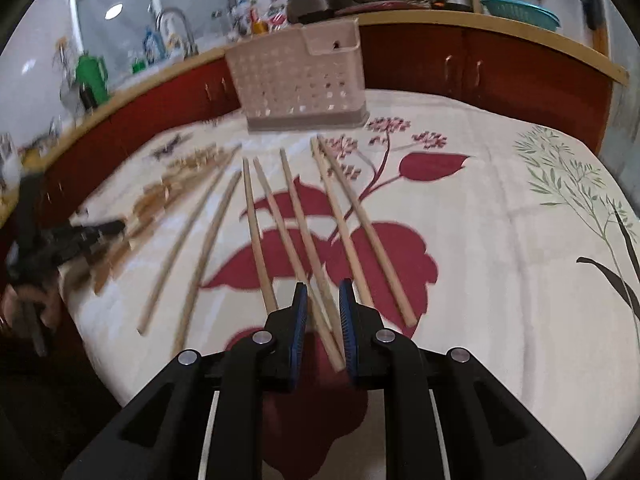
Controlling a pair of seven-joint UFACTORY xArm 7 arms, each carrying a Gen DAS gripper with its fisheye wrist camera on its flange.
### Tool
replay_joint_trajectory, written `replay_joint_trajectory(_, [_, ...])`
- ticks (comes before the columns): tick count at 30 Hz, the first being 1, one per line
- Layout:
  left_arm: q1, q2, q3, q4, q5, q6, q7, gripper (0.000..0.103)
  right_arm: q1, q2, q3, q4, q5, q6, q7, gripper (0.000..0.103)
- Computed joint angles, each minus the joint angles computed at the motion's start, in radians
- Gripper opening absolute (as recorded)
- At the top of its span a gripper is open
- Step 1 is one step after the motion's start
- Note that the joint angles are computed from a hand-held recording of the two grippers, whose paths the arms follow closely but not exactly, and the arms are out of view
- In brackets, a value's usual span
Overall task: Organize utensils
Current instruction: 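Close the right tool on a second wooden chopstick, then lift the chopsticks with both tools and carry them above the pink caddy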
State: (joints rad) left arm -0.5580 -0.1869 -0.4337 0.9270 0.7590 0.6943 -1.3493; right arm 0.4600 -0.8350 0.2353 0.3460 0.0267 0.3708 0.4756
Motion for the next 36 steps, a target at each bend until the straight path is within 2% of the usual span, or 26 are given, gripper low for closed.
replay_joint_trajectory(2, [0.000, 0.000, 0.000, 0.000, 0.002, 0.001, -0.001, 0.007, -0.029, 0.014, 0.031, 0.021, -0.032, 0.021, -0.001, 0.018])
replay_joint_trajectory(10, [-0.001, 0.002, 0.000, 0.002, 0.002, 0.002, -0.002, 0.007, -0.069, 0.072, 0.067, 0.049, -0.109, 0.013, -0.023, 0.018])
replay_joint_trajectory(13, [-0.002, 0.004, 0.001, 0.003, 0.004, 0.003, -0.003, 0.006, -0.026, 0.109, 0.033, 0.062, -0.099, 0.007, -0.073, 0.017])
replay_joint_trajectory(17, [-0.003, 0.004, 0.001, 0.003, 0.006, 0.004, -0.003, 0.006, 0.014, 0.062, -0.007, 0.034, -0.053, 0.034, -0.096, 0.017])
replay_joint_trajectory(20, [-0.001, 0.006, 0.001, 0.002, 0.017, 0.000, -0.009, 0.007, 0.018, -0.006, -0.004, -0.008, -0.032, 0.049, -0.086, 0.019])
replay_joint_trajectory(24, [-0.002, 0.008, -0.003, 0.002, 0.031, 0.004, -0.021, 0.007, 0.000, -0.046, 0.034, -0.044, -0.032, 0.019, -0.042, 0.018])
replay_joint_trajectory(28, [-0.009, 0.005, -0.011, -0.001, 0.054, 0.021, -0.038, 0.006, -0.005, -0.039, 0.052, -0.049, -0.050, -0.013, -0.023, 0.008])
replay_joint_trajectory(36, [-0.022, -0.022, -0.029, 0.012, 0.130, 0.069, -0.076, 0.006, -0.047, -0.091, 0.111, -0.027, -0.105, 0.012, 0.057, 0.007])
